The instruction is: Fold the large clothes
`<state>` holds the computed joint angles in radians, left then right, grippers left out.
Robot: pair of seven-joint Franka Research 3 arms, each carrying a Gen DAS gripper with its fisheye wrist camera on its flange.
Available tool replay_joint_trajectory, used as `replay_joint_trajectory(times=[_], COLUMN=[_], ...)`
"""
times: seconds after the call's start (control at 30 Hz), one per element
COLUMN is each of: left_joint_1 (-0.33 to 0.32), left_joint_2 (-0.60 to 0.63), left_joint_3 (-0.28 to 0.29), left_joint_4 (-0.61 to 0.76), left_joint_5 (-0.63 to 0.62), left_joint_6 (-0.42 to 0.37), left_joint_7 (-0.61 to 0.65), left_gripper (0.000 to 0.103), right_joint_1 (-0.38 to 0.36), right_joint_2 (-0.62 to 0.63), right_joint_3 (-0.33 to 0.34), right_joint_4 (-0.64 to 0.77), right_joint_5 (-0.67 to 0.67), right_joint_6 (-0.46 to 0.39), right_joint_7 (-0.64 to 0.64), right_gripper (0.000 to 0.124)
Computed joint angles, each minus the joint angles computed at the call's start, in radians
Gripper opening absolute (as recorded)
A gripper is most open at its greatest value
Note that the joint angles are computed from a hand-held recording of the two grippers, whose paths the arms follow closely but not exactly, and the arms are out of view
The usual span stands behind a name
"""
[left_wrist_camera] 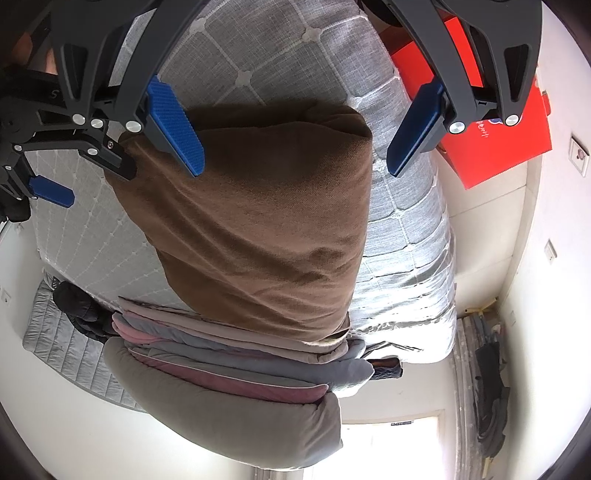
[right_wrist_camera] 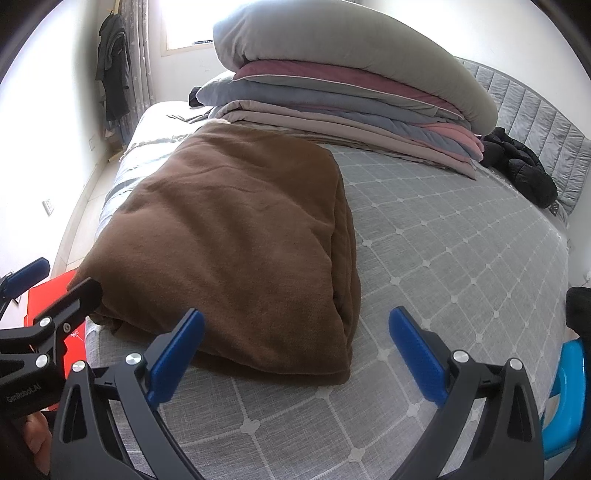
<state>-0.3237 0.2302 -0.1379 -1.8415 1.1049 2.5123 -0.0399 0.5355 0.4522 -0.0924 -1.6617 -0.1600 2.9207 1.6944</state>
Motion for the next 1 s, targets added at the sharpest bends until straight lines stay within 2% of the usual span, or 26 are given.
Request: replay_joint_trajectory(times=[0.3,1.0], left_joint_1=[-0.005,-0.029], left_joint_2=[0.005,0.01], left_joint_3=[-0.005,-0.013], left_joint_4=[0.012,0.043], left_joint_5=[-0.032,-0.023], left_joint_6=[-0.033,-0.074], left_joint_7=[0.01,0.012], left_gripper=[0.095,0.095], right_joint_1=[-0.007,0.001], right_joint_2=[0.003,-0.019], right_joint_3=[0.004,-0.016], right_joint_4=[0.004,-0.014], right_joint_5=[0.008,-0.013], right_joint_6=[-0.002,0.007], right_joint_7=[-0.009,0.016], right_gripper=[0.096,0.096])
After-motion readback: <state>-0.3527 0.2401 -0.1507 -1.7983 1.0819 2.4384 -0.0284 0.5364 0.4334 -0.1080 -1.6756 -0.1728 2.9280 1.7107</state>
